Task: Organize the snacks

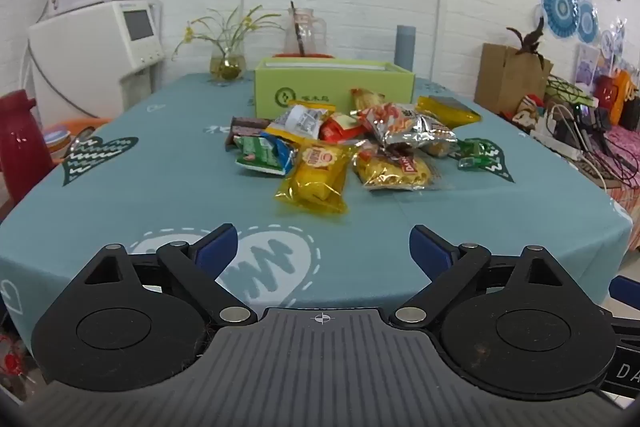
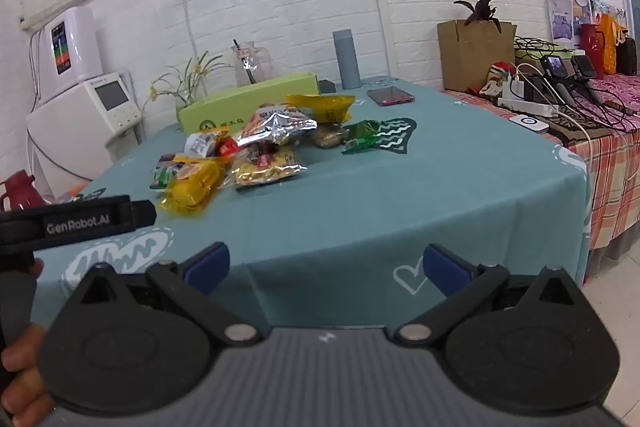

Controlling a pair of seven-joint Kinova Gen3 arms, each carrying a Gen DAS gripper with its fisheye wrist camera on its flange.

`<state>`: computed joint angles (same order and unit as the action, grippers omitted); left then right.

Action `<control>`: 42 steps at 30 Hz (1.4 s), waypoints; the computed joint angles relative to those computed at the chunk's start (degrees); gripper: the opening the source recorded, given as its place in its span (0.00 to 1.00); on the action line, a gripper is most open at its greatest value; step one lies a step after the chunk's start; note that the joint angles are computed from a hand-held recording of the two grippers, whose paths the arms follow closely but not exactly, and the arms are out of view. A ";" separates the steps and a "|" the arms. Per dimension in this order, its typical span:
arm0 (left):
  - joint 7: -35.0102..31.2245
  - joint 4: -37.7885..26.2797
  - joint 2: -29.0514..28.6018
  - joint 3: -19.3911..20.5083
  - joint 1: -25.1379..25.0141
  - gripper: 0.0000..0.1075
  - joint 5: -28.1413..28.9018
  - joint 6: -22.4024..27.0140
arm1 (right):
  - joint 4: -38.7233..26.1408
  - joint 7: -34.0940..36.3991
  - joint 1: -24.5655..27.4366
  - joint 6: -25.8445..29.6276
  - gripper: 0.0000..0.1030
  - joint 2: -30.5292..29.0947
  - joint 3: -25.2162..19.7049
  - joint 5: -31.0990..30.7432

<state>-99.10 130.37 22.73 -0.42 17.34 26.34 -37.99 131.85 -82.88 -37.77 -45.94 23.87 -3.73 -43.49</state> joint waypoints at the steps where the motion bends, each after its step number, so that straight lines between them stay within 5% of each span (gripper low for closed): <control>1: 0.04 -0.08 -0.04 0.02 -0.07 0.77 0.03 0.23 | 0.22 -0.72 0.25 -0.57 0.99 0.15 -0.20 0.72; 42: -1.27 0.26 0.75 0.25 0.82 0.83 0.55 -0.98 | -0.71 0.29 0.47 1.43 0.99 0.07 0.21 1.55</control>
<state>-100.36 130.62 23.48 -0.18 18.16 26.89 -38.97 131.15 -82.59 -37.30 -44.51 23.94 -3.52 -41.94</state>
